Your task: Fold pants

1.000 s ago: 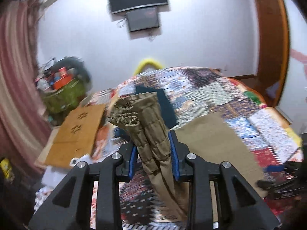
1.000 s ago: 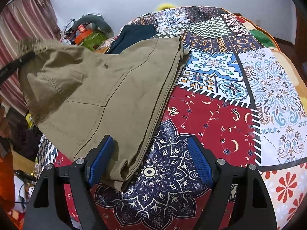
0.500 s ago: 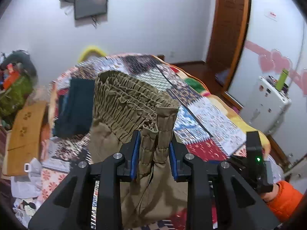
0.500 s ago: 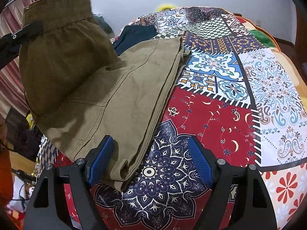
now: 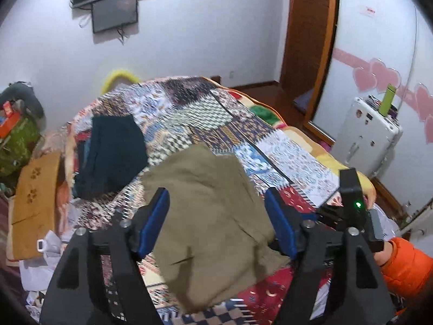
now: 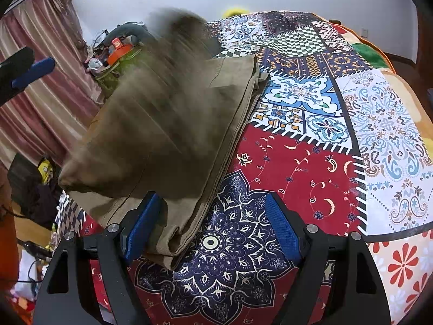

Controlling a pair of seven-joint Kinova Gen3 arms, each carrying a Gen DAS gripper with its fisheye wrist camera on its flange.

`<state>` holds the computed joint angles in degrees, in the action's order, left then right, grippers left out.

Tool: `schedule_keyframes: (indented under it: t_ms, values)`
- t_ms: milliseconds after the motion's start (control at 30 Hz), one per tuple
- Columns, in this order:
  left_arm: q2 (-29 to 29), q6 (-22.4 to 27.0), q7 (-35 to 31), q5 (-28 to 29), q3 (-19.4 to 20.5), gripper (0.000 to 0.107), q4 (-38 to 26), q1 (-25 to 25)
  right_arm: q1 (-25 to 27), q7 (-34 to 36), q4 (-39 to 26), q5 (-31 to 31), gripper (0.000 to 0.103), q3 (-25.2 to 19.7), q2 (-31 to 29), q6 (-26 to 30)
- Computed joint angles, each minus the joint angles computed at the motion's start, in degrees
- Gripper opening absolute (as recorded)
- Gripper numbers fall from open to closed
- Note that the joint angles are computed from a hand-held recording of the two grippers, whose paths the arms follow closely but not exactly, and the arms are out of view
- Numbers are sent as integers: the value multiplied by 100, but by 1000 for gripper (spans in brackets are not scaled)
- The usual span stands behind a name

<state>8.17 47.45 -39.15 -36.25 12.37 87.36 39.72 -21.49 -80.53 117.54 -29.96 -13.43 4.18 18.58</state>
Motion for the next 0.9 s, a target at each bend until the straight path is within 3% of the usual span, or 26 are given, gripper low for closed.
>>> schedule_keyframes:
  t_ms: [267,533,700,900]
  values:
    - [298,388,-124,-198,-266,87,-307,-276,14,-4,127,-79,77,73,-195,-30]
    - [1307,791,-1429,732,-657,88,-1449,-924,-57,-104,208,-80,77,265,-439,-64]
    - [2041,1085,-1692,1183,-992,88,-2176,-1058,-103,-299,190,89,77,320,-445,-104]
    - [2926,1529,-2161,1743,-1111,88,-3004,-1246,-64,-222,153,-30,77,359,-354,-93]
